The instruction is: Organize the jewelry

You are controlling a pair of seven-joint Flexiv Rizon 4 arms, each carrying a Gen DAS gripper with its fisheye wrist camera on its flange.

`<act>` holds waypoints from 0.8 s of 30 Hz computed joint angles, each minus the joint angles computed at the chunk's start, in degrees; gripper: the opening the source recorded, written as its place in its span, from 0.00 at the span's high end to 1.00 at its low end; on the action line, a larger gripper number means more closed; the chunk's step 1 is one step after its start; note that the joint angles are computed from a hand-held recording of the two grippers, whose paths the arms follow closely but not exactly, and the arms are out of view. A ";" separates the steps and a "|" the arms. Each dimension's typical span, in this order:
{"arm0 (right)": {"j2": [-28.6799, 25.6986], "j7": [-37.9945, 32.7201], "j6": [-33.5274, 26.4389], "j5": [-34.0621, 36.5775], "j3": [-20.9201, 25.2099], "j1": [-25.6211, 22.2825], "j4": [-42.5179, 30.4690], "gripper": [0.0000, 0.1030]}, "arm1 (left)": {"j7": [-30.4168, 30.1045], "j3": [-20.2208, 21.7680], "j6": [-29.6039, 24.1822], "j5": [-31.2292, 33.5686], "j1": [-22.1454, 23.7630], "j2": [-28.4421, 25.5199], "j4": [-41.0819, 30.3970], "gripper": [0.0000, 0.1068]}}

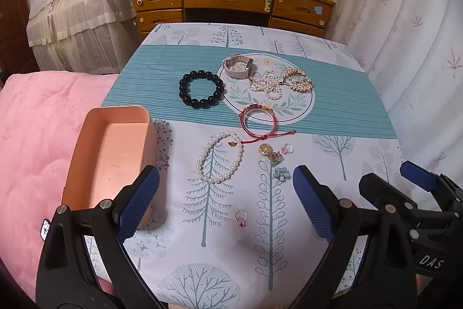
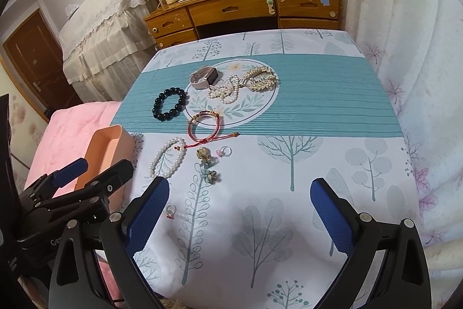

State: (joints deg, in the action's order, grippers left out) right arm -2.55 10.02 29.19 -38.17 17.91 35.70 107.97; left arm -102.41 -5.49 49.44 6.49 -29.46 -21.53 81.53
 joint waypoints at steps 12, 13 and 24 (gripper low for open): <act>-1.43 -3.59 4.17 1.04 -1.00 -0.90 -0.23 0.15 | 1.12 0.21 -0.60 -1.12 0.65 -2.10 -1.51 0.13; -1.50 -3.81 4.65 1.31 -1.08 -1.01 -0.17 0.16 | 1.09 0.34 -0.50 -0.93 0.61 -2.26 -1.58 0.13; -2.93 -6.78 7.75 2.57 -1.99 -1.82 0.04 0.21 | 0.63 1.94 0.62 2.93 -0.21 -3.49 -1.82 0.14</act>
